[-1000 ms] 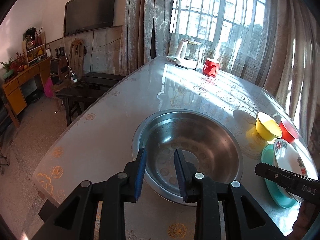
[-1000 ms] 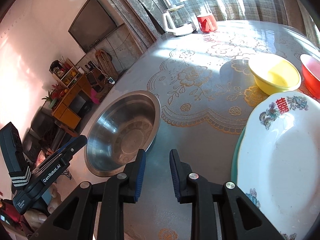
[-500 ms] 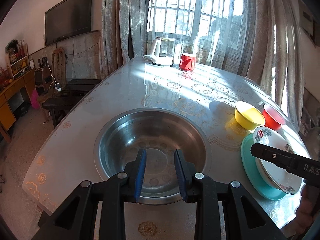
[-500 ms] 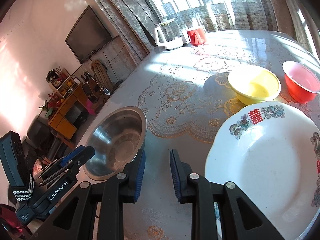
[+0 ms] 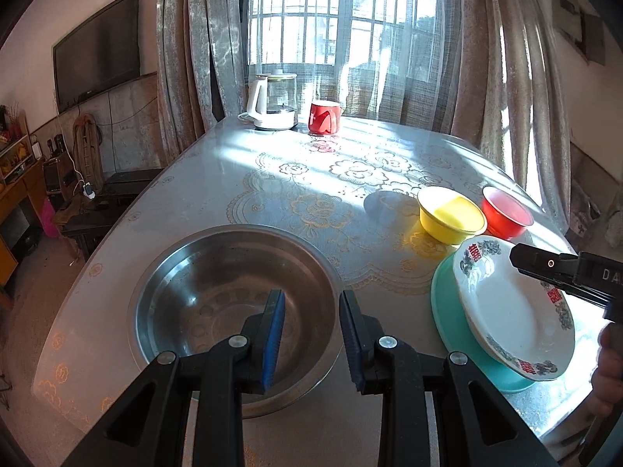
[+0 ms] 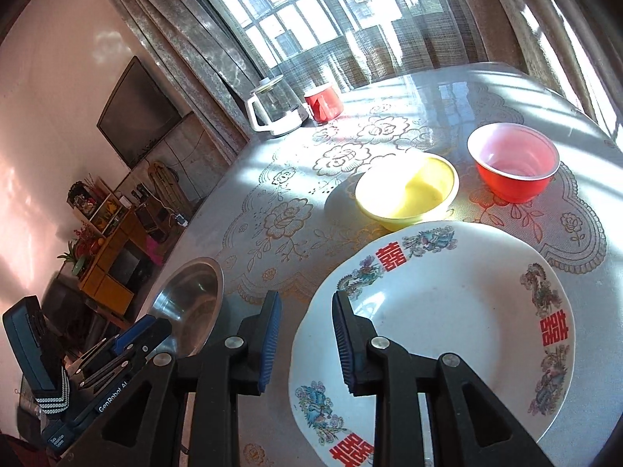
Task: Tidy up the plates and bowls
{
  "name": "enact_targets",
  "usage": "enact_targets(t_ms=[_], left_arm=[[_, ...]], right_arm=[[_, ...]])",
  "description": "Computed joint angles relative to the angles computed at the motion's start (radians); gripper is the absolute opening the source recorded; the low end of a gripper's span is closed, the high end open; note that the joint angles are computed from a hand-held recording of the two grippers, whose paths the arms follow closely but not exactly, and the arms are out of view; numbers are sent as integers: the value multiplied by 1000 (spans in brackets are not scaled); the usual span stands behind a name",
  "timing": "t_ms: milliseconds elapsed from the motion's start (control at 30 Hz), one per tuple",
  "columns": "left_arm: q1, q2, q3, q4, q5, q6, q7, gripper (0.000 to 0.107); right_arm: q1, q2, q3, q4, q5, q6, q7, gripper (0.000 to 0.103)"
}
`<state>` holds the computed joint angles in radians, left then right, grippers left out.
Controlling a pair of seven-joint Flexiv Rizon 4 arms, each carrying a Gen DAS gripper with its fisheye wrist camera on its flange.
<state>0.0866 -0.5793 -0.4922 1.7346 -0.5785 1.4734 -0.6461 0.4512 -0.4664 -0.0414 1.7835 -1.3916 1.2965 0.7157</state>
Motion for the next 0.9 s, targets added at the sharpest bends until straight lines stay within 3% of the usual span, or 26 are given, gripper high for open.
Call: enact_targets(t_ms=[333, 667, 800, 900], left_arm=[[-98, -26, 79, -74, 48, -72, -32, 30], [-177, -63, 144, -162, 80, -152, -64, 30], [-222, -90, 204, -238, 106, -252, -130, 30], [-265, -116, 257, -292, 144, -273, -193, 30]], right_arm=[[-64, 60, 20, 87, -59, -19, 132, 28], [-110, 76, 34, 118, -28, -21, 126, 28], [-116, 74, 33, 121, 26, -16, 77, 28], [-118, 70, 29, 121, 88, -3, 39, 28]])
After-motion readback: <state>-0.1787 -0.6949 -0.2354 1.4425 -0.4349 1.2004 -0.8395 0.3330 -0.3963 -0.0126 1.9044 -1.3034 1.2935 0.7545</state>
